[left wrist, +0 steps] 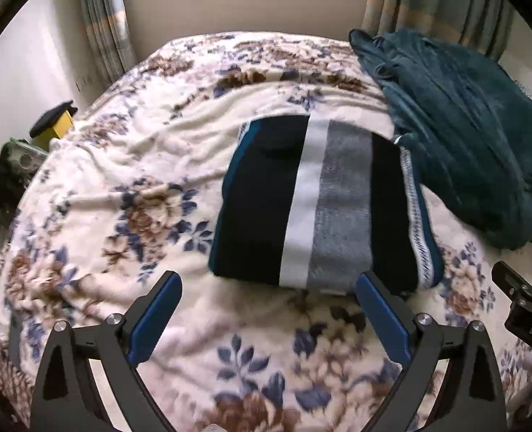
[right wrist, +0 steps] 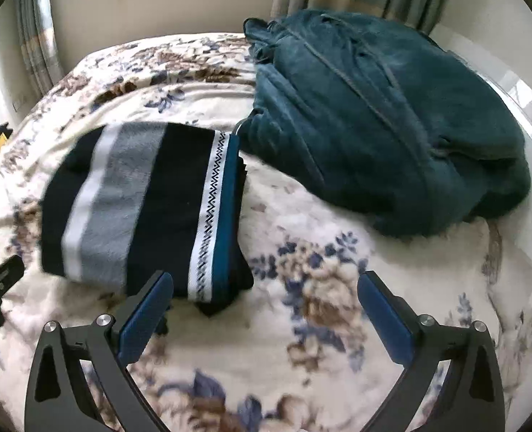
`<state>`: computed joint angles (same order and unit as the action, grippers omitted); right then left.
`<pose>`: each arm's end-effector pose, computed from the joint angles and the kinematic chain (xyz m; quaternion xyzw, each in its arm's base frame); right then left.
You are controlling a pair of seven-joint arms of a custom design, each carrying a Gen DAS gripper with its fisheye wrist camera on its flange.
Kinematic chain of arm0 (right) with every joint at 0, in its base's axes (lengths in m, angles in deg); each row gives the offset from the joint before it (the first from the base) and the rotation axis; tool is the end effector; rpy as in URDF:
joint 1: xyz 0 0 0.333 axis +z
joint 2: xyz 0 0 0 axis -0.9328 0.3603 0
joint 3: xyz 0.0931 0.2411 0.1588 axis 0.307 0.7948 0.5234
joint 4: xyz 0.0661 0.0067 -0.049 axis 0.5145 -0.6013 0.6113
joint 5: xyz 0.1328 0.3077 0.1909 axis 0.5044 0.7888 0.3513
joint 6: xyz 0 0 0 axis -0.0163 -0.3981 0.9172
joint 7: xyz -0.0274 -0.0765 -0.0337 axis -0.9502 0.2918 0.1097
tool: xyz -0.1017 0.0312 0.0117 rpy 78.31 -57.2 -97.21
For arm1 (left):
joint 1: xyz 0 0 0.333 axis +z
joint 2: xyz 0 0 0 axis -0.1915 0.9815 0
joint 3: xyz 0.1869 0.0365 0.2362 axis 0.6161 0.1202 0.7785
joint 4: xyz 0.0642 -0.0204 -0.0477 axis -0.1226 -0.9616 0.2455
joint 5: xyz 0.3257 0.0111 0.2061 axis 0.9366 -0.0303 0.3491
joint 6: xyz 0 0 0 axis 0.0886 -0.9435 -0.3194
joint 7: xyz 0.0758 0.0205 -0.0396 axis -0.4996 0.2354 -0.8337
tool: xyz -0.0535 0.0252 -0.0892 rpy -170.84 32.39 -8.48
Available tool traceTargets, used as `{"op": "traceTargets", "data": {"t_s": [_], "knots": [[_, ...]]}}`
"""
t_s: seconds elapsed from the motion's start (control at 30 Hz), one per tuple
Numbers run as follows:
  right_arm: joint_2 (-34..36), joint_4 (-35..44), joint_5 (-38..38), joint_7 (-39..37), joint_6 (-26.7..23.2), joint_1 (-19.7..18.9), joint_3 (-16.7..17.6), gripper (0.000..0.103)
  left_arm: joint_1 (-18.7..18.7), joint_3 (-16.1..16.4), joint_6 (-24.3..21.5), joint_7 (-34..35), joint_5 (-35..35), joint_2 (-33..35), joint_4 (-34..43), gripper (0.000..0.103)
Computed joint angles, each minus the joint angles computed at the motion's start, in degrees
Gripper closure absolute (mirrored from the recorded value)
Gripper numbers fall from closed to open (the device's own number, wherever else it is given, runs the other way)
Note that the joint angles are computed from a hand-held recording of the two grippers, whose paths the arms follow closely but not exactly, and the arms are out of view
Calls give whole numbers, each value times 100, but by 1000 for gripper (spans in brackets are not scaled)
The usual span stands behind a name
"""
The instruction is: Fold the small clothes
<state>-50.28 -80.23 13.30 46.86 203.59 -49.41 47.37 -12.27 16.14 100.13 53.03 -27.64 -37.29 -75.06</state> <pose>0.5967 0.2123 0.5517 -0.6454 0.7152 -0.2345 0.1300 0.5986 -0.0844 0.5437 -0.6992 0.6606 -0.1962 0.1901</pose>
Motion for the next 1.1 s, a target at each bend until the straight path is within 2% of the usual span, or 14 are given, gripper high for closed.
{"op": "traceTargets", "data": {"t_s": [0.1,0.33,0.53,0.73,0.93,1.1], "knots": [[-593,-239,-133,173,-240,33,79,0,-38,-15,-154,-23,-10,-565,-240,4],[-1939,-385,-197,139,-1046,-186,573,0,-208,23,-743,-41,-82,-1853,-518,4],[-2823,-2,61,-313,-1829,-399,998,0,-394,48,-1614,-19,-183,-2748,-217,4],[-3308,854,211,-696,-2630,-713,1386,0,-519,-4,-2483,-63,-131,-3320,342,4],[-3379,1948,358,-1078,-3373,-1013,1744,0,-605,-100,-3181,-165,-25,-3664,816,4],[-3302,2748,527,-1272,-3936,-1206,2002,0,-660,-147,-3523,-201,61,-3819,1091,4]]}}
